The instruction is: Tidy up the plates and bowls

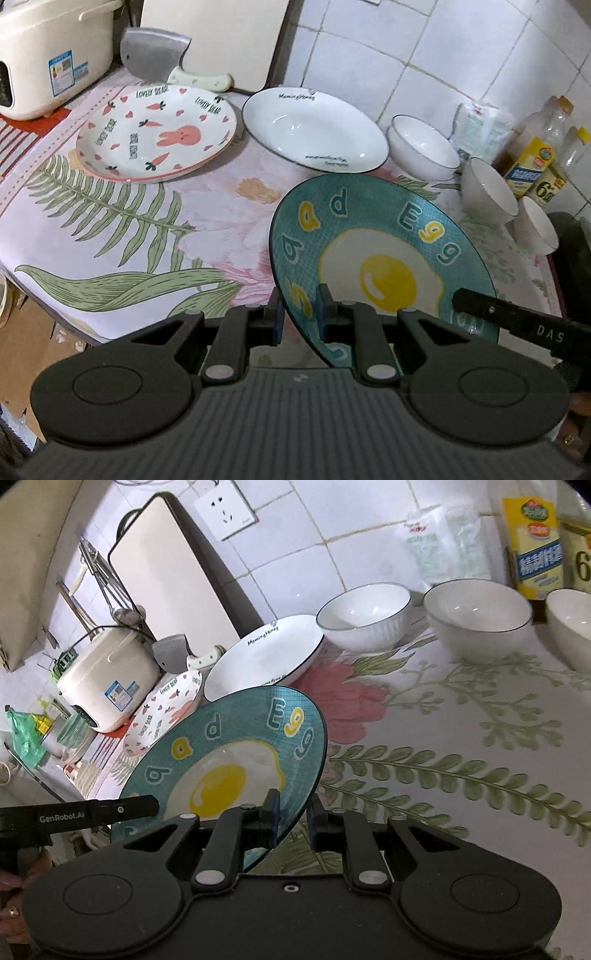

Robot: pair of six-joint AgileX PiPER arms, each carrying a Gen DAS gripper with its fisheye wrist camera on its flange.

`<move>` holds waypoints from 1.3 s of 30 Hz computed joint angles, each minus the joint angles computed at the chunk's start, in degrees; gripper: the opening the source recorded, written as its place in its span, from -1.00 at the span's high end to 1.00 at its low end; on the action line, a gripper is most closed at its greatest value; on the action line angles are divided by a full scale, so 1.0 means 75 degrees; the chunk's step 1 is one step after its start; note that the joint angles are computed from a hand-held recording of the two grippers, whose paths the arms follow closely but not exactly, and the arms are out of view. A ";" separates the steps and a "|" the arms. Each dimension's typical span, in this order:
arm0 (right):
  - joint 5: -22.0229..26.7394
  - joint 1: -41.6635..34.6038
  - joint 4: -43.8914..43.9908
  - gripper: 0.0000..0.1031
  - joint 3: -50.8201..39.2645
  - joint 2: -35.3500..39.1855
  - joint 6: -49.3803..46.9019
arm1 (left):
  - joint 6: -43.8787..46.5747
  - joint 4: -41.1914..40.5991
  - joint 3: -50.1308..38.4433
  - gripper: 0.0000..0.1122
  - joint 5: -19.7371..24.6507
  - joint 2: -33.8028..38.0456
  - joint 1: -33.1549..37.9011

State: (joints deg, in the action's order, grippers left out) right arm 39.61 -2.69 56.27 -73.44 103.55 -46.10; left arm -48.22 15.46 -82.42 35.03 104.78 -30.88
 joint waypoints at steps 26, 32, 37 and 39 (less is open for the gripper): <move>-0.1250 0.0986 -0.2423 0.05 -0.0076 0.0070 0.2131 | 0.0975 -0.1266 -0.0036 0.63 0.0118 0.0447 0.0447; -0.0765 0.1087 -0.3417 -0.22 -0.0204 -0.0566 0.3447 | 0.1409 -0.1136 -0.0385 0.28 0.0972 0.0098 0.0308; -0.0421 0.1356 -0.4070 -0.39 -0.0270 -0.1164 0.4140 | 0.1845 -0.1091 -0.0564 0.12 0.1565 -0.0334 0.0202; -0.0272 0.1410 -0.4172 -0.42 -0.0270 -0.1406 0.4364 | 0.2053 -0.1027 -0.0590 0.06 0.1752 -0.0543 0.0160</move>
